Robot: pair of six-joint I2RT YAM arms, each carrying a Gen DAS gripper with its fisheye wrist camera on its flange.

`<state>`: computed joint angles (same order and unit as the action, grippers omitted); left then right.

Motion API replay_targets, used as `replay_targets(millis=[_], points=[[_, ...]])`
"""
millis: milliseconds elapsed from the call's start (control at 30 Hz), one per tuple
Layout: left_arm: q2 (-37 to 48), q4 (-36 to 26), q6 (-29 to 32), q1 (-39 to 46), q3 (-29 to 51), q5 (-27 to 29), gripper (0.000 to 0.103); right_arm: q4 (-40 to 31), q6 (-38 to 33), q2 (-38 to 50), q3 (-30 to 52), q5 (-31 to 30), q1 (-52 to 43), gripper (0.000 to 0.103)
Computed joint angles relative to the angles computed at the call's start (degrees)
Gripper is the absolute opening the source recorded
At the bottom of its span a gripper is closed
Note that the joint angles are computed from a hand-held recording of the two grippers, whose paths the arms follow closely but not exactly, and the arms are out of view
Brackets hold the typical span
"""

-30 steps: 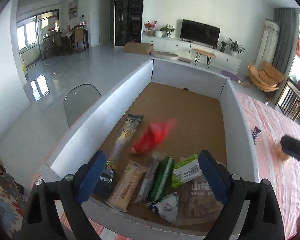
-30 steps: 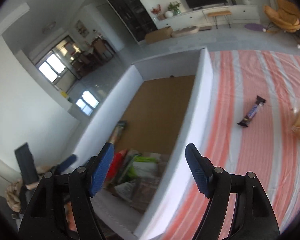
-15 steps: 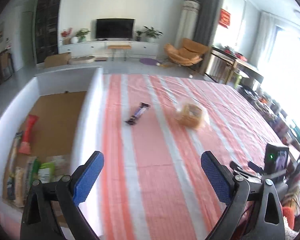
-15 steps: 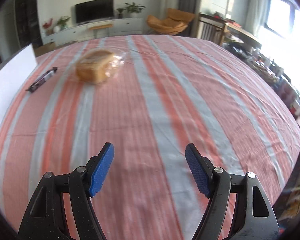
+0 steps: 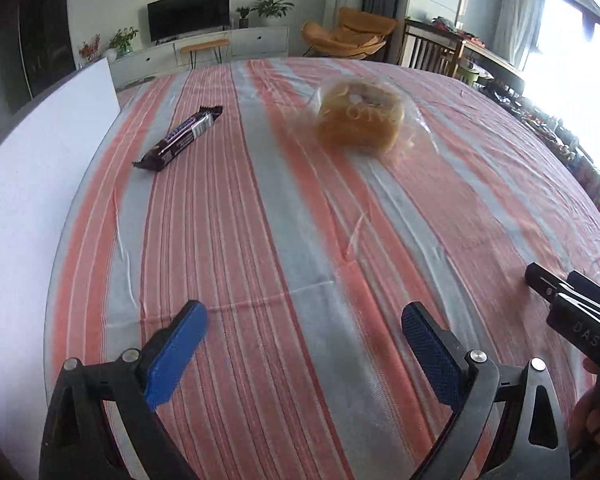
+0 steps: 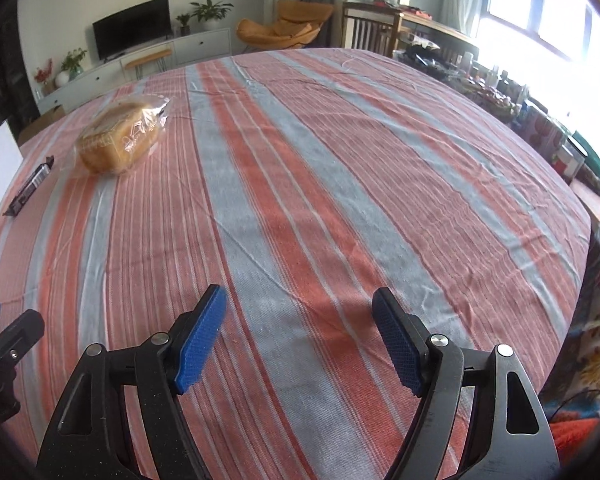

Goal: Organize snacks

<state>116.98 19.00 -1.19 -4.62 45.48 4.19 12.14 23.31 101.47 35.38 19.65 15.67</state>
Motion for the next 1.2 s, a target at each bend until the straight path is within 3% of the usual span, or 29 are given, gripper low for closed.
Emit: replay_targets(millis=[200, 1200], points=[[2.01, -1.67, 0.65, -2.56, 1.98, -4.21, 0.103, 0.89, 0.68, 0.88, 0.16, -0.48, -0.24, 0.086], [0.83, -2.16, 1.28, -1.68, 1.34, -3.28, 0.103, 1.61, 0.02, 1.26, 0.19, -1.21, -0.95, 0.088]])
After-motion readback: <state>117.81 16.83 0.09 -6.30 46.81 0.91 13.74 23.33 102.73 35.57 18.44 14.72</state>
